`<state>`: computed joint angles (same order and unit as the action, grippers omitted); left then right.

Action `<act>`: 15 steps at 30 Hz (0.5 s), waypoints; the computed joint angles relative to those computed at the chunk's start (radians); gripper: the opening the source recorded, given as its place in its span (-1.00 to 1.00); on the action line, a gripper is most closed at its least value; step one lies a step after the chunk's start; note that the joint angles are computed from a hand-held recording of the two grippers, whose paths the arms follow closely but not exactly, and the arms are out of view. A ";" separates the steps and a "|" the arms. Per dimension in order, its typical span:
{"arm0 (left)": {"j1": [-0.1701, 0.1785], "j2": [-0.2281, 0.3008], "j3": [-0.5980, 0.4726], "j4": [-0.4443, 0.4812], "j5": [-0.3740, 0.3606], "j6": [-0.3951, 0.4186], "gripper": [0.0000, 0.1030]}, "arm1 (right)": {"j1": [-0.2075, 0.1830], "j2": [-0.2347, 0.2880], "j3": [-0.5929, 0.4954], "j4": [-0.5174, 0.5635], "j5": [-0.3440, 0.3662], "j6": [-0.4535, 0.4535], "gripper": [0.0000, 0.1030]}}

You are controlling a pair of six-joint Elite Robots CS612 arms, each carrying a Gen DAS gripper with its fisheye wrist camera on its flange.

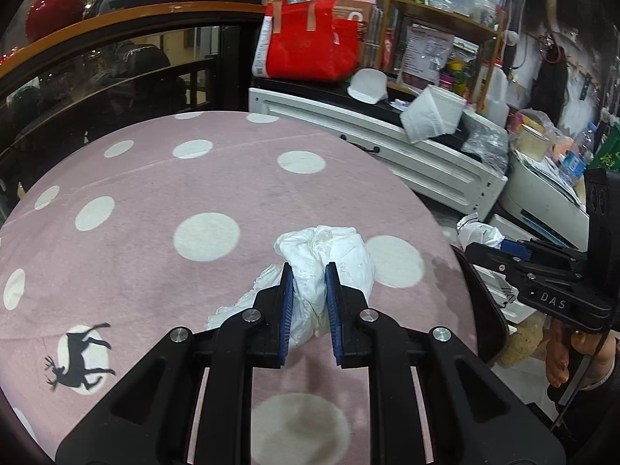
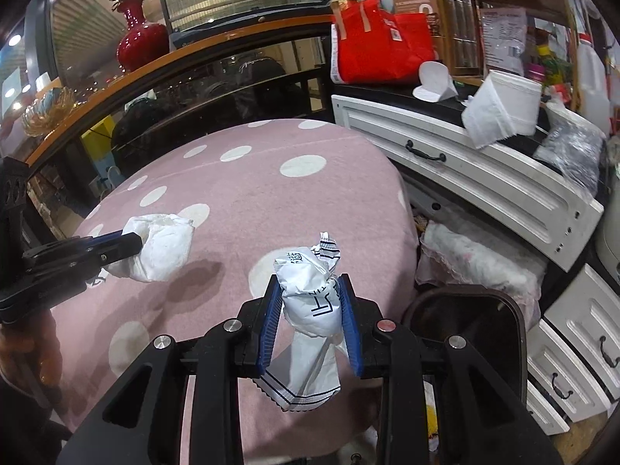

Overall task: Collect trash
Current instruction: 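Carry the tissues and crumpled paper in both tools over the bin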

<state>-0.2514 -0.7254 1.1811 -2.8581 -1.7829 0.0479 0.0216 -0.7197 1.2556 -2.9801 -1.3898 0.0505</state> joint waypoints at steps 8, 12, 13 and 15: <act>-0.026 -0.024 0.045 -0.026 -0.049 0.016 -0.67 | -0.018 -0.049 0.109 -0.062 -0.027 0.025 -0.43; -0.039 -0.032 0.061 -0.025 -0.072 0.020 -0.67 | -0.029 -0.066 0.152 -0.081 -0.040 0.054 -0.43; -0.042 -0.033 0.065 -0.025 -0.078 0.021 -0.67 | -0.032 -0.070 0.161 -0.085 -0.043 0.059 -0.43; -0.048 -0.035 0.068 -0.023 -0.091 0.023 -0.67 | -0.036 -0.076 0.178 -0.092 -0.054 0.071 -0.43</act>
<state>-0.2992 -0.7601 1.2492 -2.8813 -1.8737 0.0711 -0.0147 -0.7961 1.4335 -3.0725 -1.4440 0.1214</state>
